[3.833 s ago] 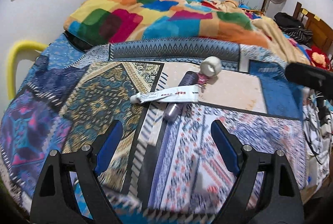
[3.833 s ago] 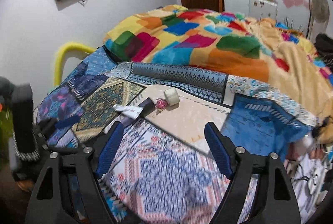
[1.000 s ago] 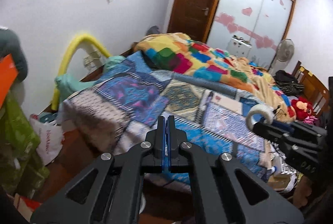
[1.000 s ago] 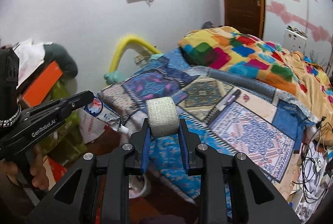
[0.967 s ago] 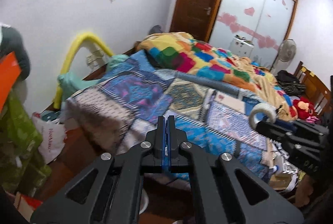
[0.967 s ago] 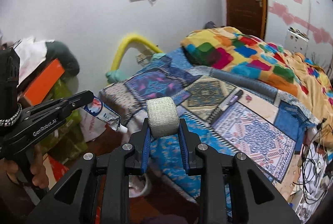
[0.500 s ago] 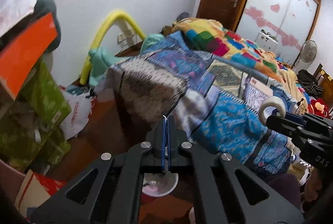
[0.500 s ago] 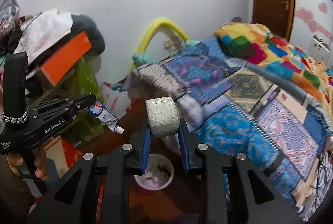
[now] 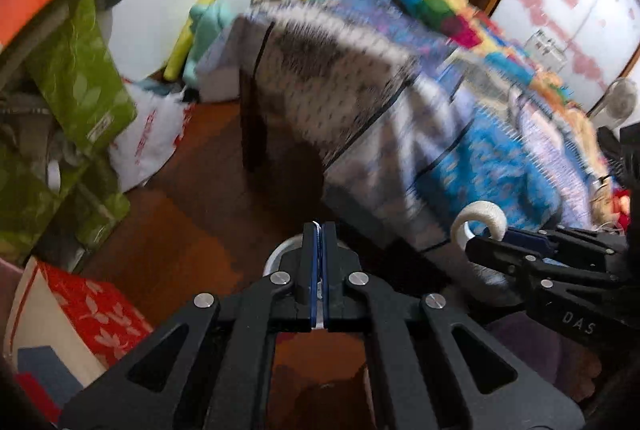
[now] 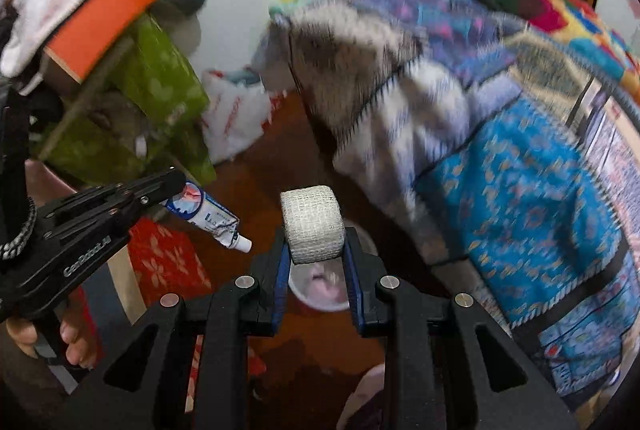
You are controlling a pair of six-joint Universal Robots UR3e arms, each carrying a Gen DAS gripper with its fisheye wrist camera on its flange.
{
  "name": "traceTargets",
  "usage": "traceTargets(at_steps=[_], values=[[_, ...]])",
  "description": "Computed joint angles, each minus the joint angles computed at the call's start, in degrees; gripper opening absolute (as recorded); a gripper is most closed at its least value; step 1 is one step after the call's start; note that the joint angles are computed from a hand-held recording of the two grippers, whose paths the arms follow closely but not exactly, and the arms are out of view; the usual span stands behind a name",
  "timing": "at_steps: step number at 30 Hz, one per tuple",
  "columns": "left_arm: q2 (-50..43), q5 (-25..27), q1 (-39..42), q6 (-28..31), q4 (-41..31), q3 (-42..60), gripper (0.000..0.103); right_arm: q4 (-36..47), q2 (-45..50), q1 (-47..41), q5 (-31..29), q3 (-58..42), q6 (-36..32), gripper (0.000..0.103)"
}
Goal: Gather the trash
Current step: 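Carry the tube and tape roll with both tools down over the white bin, then open both tools to drop the tube and tape roll into the bin, then move both open tools back up over the bed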
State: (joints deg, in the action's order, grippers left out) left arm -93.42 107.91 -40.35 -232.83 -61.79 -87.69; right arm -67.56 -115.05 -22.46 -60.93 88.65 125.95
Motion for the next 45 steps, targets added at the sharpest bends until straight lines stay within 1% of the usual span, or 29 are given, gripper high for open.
traceTargets(at_steps=[5,7,10,12,13,17,18,19,21,23,25,30,37,41,45], values=[[-2.0,-4.5,2.5,-0.9,3.9,-4.8,0.000,-9.4,5.5,7.4,-6.0,6.1,8.4,0.023],[-2.9,-5.7,3.2,-1.2,5.3,-5.9,0.000,-11.3,7.9,9.2,-7.1,6.4,10.3,0.023],[-4.2,-7.4,4.3,-0.6,6.7,-6.6,0.000,-11.7,11.2,11.1,-7.1,5.2,11.8,0.024],[-5.4,-8.1,4.8,0.1,6.9,-5.8,0.000,-9.8,14.3,11.8,-6.5,2.7,12.1,0.029],[-5.9,-8.4,5.0,0.4,7.2,-5.4,0.000,-9.7,15.0,12.1,-6.3,2.2,12.3,0.030],[-8.1,-9.8,5.7,1.8,7.6,-3.4,0.000,-15.6,14.1,13.9,-8.3,3.6,13.9,0.031],[-8.7,-10.2,5.9,2.1,7.3,-2.5,0.000,-16.1,13.7,13.7,-8.5,3.8,13.6,0.031],[-9.6,-10.6,6.0,2.1,6.8,-1.5,0.002,-16.1,13.7,13.3,-8.4,3.7,13.2,0.031],[-11.3,-10.9,5.7,2.3,4.7,1.0,0.008,-16.1,12.9,12.2,-8.5,3.8,12.3,0.031],[-12.9,-10.0,4.9,2.5,1.4,4.2,0.027,-16.4,12.1,11.2,-8.7,3.9,11.1,0.031],[-13.5,-9.2,4.1,2.5,0.8,5.3,0.032,-15.9,11.4,10.0,-9.0,3.6,10.0,0.031],[-12.5,-8.1,2.5,1.5,-1.3,7.0,0.032,-11.1,9.4,5.4,-7.5,2.0,6.0,0.031],[-11.2,-1.8,-1.9,-0.2,-7.4,14.6,0.032,-4.3,3.8,-1.6,-4.7,-0.5,-1.0,0.031],[-13.0,3.2,-5.6,-1.3,-12.6,23.5,0.032,3.6,0.4,-9.3,-1.2,-4.5,-8.7,0.032],[-16.8,8.0,-9.0,-1.4,-18.2,34.7,0.033,15.0,-1.4,-18.9,3.3,-11.7,-18.2,0.032]])
